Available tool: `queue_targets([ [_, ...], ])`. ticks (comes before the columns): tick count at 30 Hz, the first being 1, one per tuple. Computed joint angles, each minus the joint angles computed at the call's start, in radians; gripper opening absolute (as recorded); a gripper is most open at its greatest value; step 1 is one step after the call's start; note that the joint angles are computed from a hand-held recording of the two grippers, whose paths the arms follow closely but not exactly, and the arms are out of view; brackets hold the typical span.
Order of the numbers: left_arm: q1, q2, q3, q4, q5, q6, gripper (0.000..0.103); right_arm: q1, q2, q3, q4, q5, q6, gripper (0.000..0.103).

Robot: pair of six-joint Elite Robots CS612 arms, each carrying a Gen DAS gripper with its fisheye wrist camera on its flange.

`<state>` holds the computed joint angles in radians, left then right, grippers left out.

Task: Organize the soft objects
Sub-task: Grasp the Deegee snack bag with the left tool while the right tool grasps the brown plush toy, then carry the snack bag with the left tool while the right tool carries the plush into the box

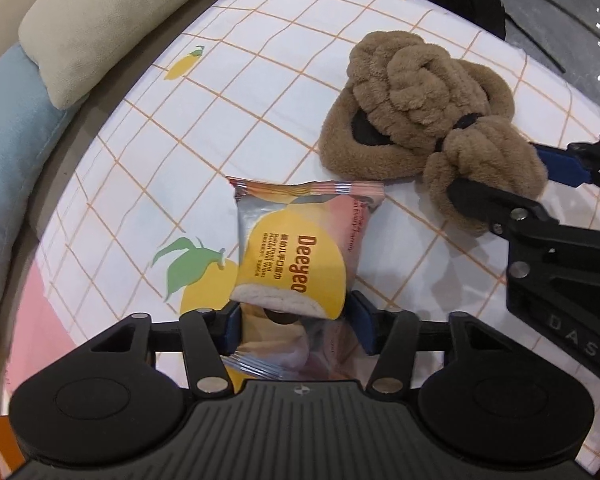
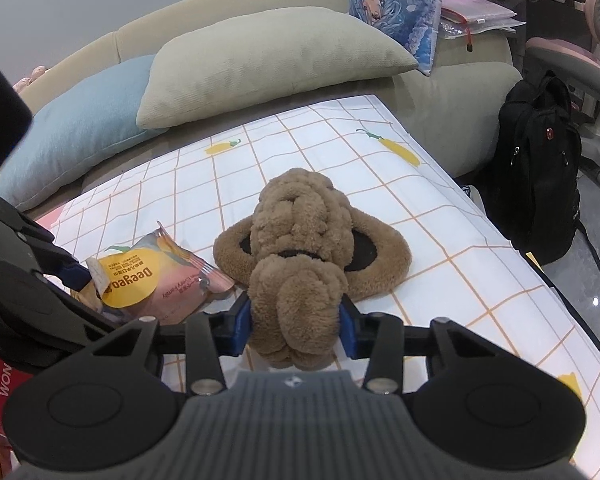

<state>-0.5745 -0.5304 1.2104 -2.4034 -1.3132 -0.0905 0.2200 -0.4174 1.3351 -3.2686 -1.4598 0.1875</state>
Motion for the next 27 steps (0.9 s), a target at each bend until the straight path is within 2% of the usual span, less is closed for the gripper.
queue_targets([
  [4,0.002,-0.006,0.012,-0.032,-0.001,-0.02,0.047,0.002,0.001,-0.001,-0.001,-0.006,-0.01,0.043],
  [8,0.005,-0.017,0.028,-0.056,-0.028,-0.072,0.043,0.002,0.0,0.003,-0.018,-0.007,-0.019,0.038],
  [13,0.001,-0.057,0.09,-0.149,-0.045,-0.11,0.042,0.002,-0.013,0.029,-0.048,-0.015,-0.039,0.034],
  [18,-0.005,-0.111,0.166,-0.27,-0.066,-0.143,0.042,-0.002,-0.036,0.076,-0.114,-0.02,-0.014,0.032],
  [22,-0.016,-0.164,0.239,-0.371,-0.07,-0.159,0.042,0.002,-0.055,0.109,-0.175,-0.038,-0.007,0.032],
  [27,-0.025,-0.231,0.33,-0.458,-0.068,-0.207,0.042,0.009,-0.095,0.171,-0.24,-0.025,-0.005,0.032],
])
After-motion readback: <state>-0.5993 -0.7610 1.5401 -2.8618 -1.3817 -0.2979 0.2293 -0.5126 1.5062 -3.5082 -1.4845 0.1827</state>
